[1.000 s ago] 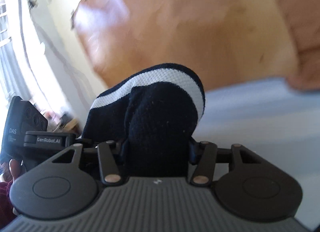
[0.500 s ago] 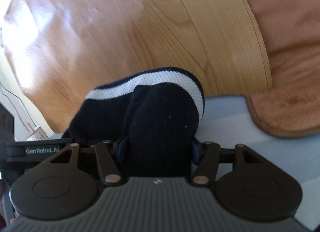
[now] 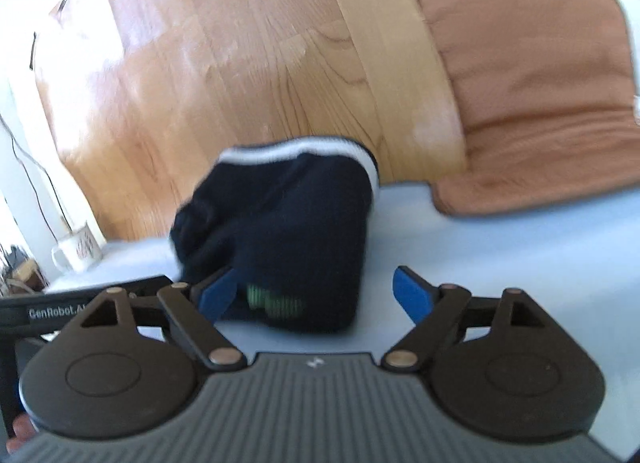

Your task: Fold small clothes

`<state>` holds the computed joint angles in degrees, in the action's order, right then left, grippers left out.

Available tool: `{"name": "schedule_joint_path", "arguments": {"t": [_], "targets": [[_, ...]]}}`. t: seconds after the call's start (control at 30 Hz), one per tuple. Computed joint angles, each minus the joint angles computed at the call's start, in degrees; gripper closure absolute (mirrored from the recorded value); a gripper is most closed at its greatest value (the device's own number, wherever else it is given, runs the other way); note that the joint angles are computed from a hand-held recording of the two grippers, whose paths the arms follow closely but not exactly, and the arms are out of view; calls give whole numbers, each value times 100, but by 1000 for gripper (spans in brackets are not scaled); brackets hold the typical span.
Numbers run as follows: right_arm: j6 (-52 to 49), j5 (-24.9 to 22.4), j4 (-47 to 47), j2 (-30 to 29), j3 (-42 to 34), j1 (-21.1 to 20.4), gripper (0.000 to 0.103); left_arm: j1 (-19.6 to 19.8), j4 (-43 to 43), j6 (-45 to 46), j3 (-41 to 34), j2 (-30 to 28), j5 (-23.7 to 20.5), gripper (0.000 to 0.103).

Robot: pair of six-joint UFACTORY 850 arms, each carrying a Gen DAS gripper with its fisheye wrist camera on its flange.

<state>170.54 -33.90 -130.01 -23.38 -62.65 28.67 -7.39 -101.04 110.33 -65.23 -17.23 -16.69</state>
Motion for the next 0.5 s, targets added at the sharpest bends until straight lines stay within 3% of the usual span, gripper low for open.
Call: {"name": "schedule_joint_path", "arguments": {"t": [0.23,0.5], "targets": [[-30,-1187,1442,179,455,750,6,34,-2550,2790,1151,819,236,4],[187,-1287,1600,268,612,952,6,60,-3876,4261,1619,1148,116,3]]}}
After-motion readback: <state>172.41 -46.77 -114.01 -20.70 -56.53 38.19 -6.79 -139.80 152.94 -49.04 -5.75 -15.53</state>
